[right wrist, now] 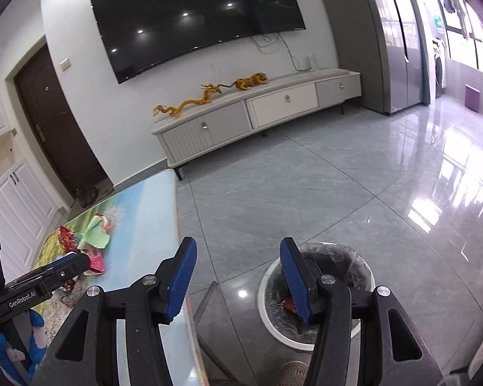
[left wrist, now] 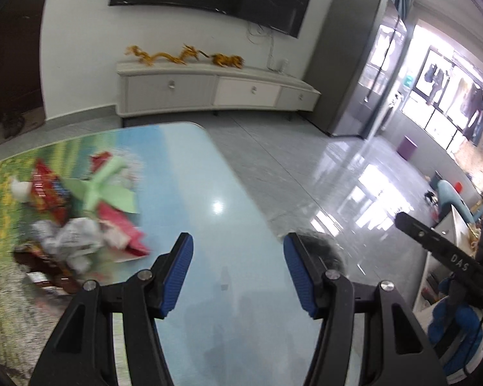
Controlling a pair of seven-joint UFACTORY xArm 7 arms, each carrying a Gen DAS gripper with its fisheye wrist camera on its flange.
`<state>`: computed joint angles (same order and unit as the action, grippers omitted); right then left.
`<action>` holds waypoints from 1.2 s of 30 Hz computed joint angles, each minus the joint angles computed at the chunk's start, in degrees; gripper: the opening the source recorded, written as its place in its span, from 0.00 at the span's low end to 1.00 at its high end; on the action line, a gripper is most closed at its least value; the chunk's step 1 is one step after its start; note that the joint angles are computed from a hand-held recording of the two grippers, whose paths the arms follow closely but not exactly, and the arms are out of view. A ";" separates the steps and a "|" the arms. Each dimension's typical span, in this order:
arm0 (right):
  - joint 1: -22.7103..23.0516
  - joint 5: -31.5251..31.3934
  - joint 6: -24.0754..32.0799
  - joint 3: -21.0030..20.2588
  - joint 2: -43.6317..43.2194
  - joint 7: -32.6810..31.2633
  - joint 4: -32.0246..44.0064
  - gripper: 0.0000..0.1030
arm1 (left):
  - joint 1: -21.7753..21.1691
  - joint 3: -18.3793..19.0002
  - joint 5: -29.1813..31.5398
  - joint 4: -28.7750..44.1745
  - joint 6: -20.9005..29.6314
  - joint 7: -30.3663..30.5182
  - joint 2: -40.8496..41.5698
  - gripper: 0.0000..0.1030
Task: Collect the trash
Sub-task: 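Move both open tools back toward the table trash, then grasp a clear plastic wrapper with the left tool while the right tool grasps the red carton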
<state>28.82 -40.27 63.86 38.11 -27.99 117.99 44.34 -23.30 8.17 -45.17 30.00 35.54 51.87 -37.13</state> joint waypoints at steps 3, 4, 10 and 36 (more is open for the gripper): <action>-0.85 -1.87 1.64 0.91 2.84 -1.56 3.59 0.50 | 2.29 3.11 0.90 0.30 0.24 2.28 -0.95 0.55; -0.81 -2.45 2.41 1.30 3.70 -1.51 4.58 0.50 | 2.87 4.30 0.91 0.51 0.64 3.25 -1.13 0.55; 0.88 -7.42 7.55 1.51 9.59 -1.84 10.96 0.50 | 8.52 11.18 1.11 3.91 4.47 9.20 1.59 0.55; 13.75 -14.63 1.57 -13.09 24.62 -4.85 18.93 0.50 | 23.66 3.77 -2.51 5.56 10.68 12.99 14.19 0.54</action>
<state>42.58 -54.90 65.43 25.02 -3.37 113.14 63.26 0.37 11.94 -47.69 35.57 46.22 64.87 -22.94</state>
